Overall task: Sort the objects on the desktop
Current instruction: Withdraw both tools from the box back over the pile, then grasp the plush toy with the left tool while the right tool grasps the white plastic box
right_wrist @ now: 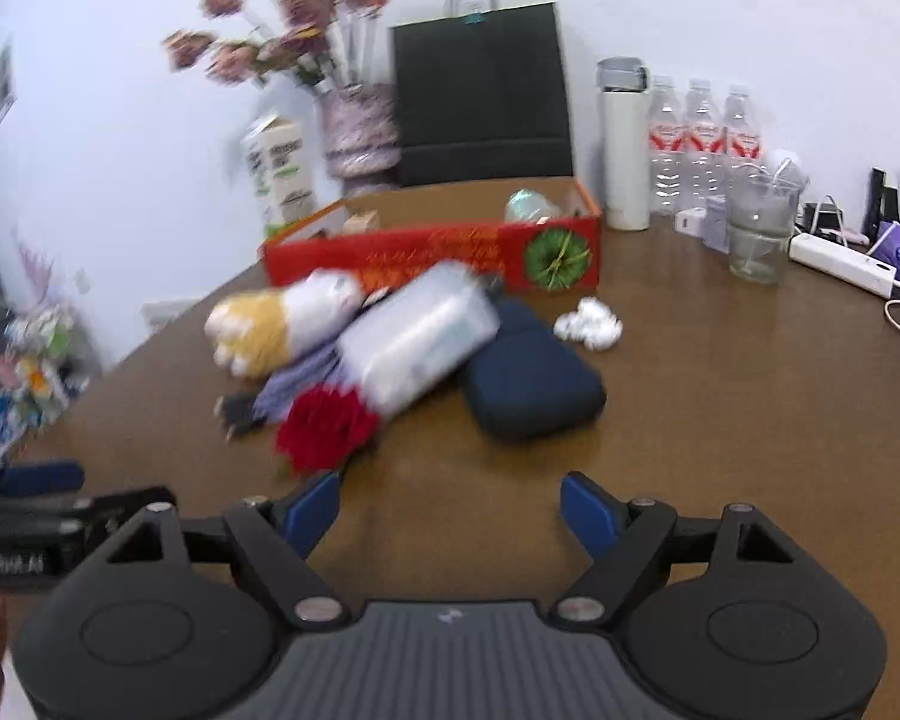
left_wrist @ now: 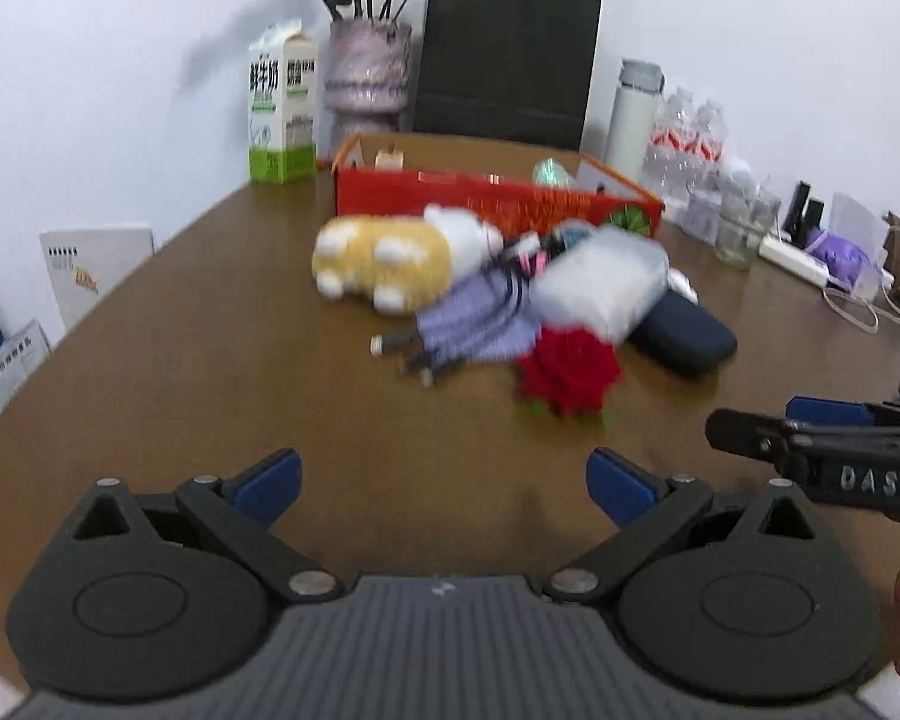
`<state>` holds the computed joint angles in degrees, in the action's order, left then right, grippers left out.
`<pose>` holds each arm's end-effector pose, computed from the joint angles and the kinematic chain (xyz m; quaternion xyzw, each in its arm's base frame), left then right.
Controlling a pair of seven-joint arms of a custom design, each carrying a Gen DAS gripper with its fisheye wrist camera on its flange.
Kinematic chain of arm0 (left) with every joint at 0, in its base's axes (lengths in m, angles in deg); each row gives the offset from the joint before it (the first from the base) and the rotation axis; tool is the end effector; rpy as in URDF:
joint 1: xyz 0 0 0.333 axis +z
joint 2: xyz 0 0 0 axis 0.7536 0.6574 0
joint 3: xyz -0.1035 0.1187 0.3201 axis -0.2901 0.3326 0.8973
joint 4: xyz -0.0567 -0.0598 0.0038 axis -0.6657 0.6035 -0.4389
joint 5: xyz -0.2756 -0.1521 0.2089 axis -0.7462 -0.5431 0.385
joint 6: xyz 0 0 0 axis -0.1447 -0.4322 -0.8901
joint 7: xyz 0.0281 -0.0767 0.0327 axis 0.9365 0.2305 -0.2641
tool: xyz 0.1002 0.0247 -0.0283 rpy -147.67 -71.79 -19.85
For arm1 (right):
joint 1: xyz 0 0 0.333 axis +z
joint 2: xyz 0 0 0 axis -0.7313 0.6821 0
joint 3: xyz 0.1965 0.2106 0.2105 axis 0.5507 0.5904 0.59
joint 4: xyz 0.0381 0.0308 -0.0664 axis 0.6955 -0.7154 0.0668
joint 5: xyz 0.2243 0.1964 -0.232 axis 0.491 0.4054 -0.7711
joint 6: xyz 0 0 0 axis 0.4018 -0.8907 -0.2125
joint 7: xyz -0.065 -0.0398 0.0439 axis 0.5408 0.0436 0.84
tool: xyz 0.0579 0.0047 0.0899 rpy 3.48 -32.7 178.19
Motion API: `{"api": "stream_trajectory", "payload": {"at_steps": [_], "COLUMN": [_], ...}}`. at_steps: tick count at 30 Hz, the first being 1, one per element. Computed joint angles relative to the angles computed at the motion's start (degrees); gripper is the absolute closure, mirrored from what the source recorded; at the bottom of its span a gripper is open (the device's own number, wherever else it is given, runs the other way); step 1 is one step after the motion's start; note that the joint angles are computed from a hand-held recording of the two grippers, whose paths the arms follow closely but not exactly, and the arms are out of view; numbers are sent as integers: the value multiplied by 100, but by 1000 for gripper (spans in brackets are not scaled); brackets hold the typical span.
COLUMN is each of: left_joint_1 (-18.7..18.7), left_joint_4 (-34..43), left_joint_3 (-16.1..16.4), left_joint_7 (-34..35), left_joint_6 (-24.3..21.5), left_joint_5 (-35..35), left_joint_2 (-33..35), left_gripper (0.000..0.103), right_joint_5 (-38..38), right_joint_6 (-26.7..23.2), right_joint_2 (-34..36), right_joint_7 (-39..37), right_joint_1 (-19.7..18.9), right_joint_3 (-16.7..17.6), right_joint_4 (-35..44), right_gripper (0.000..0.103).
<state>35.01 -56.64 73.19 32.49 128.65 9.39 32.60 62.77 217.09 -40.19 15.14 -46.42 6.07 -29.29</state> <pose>0.4992 -0.2539 0.4148 -0.7237 0.5262 -0.3003 0.3304 0.6065 0.0003 0.4002 -0.7703 0.4290 -0.1600 0.4439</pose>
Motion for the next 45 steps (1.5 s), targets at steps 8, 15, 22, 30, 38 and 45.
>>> {"api": "stream_trajectory", "payload": {"at_steps": [8,15,22,30,38,45], "left_joint_1": [-9,23,145,284,659,1250], "left_joint_4": [-260,-201,-15,424,1309,2192], "left_joint_3": [-51,-17,88,214,528,461], "left_joint_7": [-461,-479,-630,-700,-530,1065], "left_joint_6": [-9,33,351,384,902,1390], "left_joint_5": [8,-16,340,734,-13,-2725], "left_joint_2": [-149,-37,65,283,836,1706], "left_gripper": [0,0,0,0,0,0], "right_joint_5": [608,698,616,690,509,91], "right_joint_6": [127,185,292,317,569,678], "right_joint_2": [-337,-270,-86,147,637,1055], "right_joint_7": [-996,-1065,-852,-797,-1125,-932], "right_joint_1": [41,93,112,89,206,276], "right_joint_3": [-115,-152,-100,-21,200,446], "right_joint_4": [-579,-497,-266,161,843,1548], "right_gripper": [23,23,23,23,15,14]}}
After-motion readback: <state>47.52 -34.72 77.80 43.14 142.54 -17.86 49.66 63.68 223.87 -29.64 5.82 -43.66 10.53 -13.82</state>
